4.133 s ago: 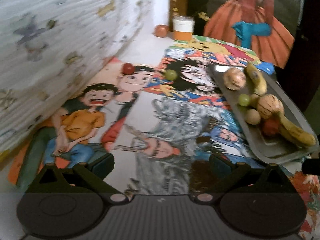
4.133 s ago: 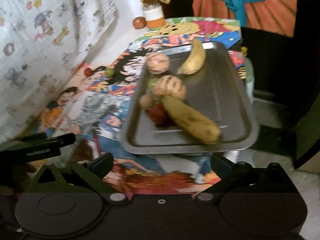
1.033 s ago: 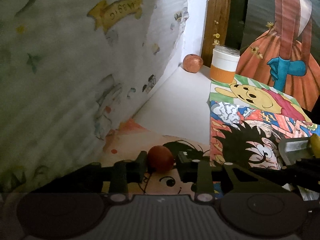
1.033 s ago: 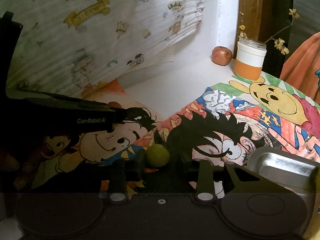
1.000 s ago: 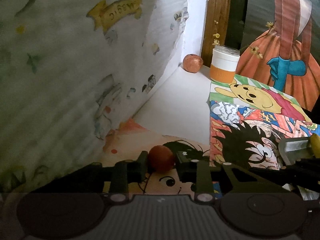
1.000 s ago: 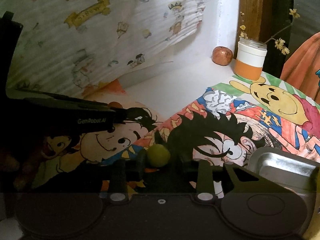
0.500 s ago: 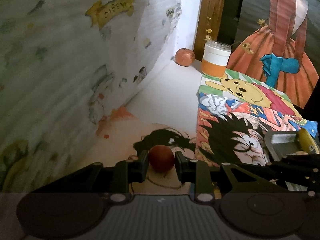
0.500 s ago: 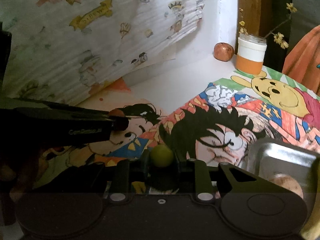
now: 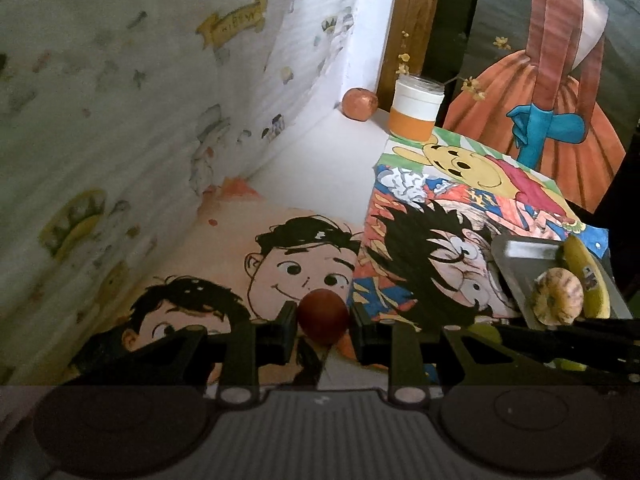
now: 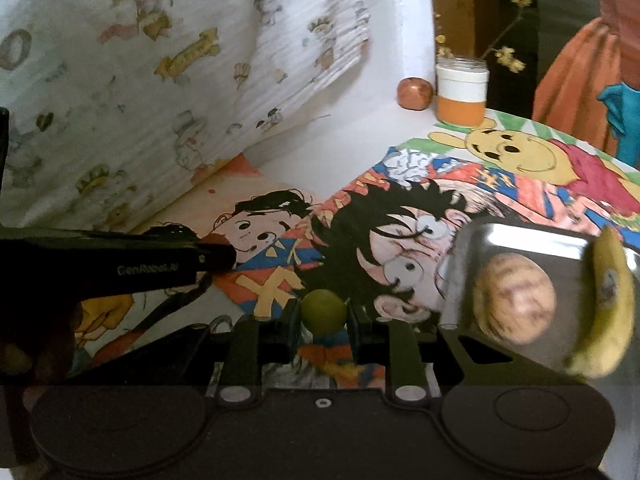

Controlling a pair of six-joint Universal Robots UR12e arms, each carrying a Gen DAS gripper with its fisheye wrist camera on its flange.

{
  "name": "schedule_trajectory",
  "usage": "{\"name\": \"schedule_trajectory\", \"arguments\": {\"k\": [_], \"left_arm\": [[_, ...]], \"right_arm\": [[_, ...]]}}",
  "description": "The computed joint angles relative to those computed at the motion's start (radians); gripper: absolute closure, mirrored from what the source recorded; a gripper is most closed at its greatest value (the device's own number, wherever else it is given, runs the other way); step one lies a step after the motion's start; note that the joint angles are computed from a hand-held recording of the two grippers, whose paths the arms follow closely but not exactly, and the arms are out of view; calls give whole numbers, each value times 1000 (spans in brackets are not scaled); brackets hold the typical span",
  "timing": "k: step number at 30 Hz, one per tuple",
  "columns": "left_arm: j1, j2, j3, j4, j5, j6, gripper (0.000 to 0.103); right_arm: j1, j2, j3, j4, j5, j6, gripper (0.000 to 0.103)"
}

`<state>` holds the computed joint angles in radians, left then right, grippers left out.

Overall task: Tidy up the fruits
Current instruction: 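Carry the tomato with the left tool while the right tool carries the grape over the tray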

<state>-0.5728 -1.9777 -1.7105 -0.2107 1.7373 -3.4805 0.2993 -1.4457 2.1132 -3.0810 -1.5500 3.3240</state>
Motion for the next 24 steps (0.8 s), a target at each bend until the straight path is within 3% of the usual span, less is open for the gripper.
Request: {"name": "schedule_trajectory", "arguments": {"k": [10,24], "left_arm": [[-30,36,-30,26,10,-12,73],[-98,49,-26,53,-29,48,73]], "right_arm": [[11,-80,70,-57,-45,34,76],[-10,-209,192,-92,-140,105,76]]}}
